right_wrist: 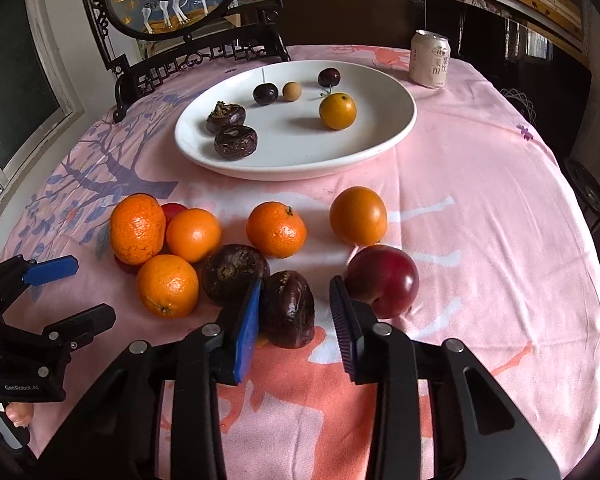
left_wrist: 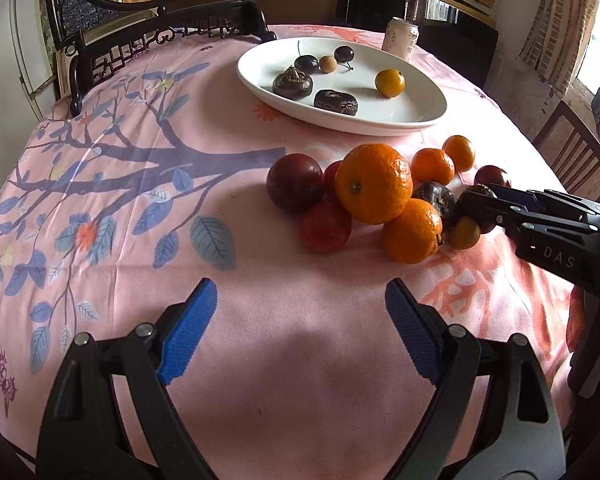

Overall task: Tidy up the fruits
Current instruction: 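Grasp the wrinkled dark brown fruit with the right tool, then grasp the orange tangerine with the left tool while the right tool holds the brown fruit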

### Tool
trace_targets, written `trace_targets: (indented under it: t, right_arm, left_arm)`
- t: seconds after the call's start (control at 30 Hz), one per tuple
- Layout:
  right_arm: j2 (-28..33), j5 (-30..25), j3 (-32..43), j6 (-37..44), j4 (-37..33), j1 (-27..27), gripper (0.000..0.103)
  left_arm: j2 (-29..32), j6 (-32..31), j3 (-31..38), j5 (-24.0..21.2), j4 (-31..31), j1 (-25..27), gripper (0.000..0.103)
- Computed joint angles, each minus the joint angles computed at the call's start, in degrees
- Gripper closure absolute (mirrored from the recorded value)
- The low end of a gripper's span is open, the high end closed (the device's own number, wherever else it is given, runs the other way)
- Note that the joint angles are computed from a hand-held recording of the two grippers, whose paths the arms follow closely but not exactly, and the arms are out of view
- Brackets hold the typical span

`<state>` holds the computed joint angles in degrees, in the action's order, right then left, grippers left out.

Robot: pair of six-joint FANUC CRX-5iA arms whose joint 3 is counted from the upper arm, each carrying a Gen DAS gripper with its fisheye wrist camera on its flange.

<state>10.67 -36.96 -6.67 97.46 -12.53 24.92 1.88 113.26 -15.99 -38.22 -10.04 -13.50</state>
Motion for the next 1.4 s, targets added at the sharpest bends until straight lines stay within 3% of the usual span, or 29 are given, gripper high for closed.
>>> trace_targets:
  t: [0.03,0.1,0.2,0.3,0.47,0.73,0.83,0.97,1.1,1.17,1.23,1.33,1.4]
  right_arm:
    - [0.6,-0.7,0.6,-0.3,-0.3,-0.4,0.077]
    - [0.8,-1.3,0.8,0.1,-0.1,-0.5,0.077]
    - [0.5,1.2,-2.0,-2.5,5.8,1.9,0.08]
    - [1.2,-2.1,1.3,3.3,-2.9,-1.1,0.082]
    - [0.8,-5.4,3.0,7.9,-10.5,-4.9,0.082]
    - [-0.8,-9.3,2.4,14.3,-17.2,-8.5,0.082]
    - [-1.2,-9.8,2.1,15.4,-18.1,-9.1,0.082]
    - [-1.3,-10.5,2.0,16.5,-18.8,-9.5,0.082]
    - [-1.0,-11.0,2.2,16.7,-18.8,-9.6,0.082]
    - [-0.9,-11.2,2.3,16.9,-19.0,-9.7,0.082]
    - [-0.9,-11.5,2.5,17.2,-19.4,-9.9,0.082]
    - [-1.3,-11.3,2.3,17.8,-19.9,-9.9,0.082]
    - [-1.7,-11.3,2.4,18.7,-20.5,-9.9,0.082]
  left_arm:
    - [0.1,-0.1,0.0,-0.1,0.2,0.1,0.015]
    - [0.2,-0.3,0.0,-0.2,0.4,0.3,0.015]
    - [0.5,-0.2,0.3,-0.4,0.3,0.2,0.015]
    - [0.6,0.7,0.9,-0.6,-0.5,-0.4,0.015]
    - [0.4,2.4,2.1,-0.5,-3.3,-1.8,0.015]
    - [2.0,-0.7,4.4,0.5,-1.4,-1.9,0.016]
    - [3.3,-2.5,5.6,0.9,0.2,-1.5,0.028]
    - [4.7,-10.3,4.5,3.6,9.4,0.8,0.047]
    - [6.3,-12.8,5.2,4.1,12.5,1.5,0.05]
    - [6.8,-13.4,5.1,4.4,13.8,1.9,0.062]
    - [6.4,-17.4,2.8,6.0,19.2,2.7,0.063]
    - [5.4,-11.8,4.3,5.0,12.1,1.1,0.063]
    - [4.6,-12.2,4.1,4.5,11.6,0.9,0.063]
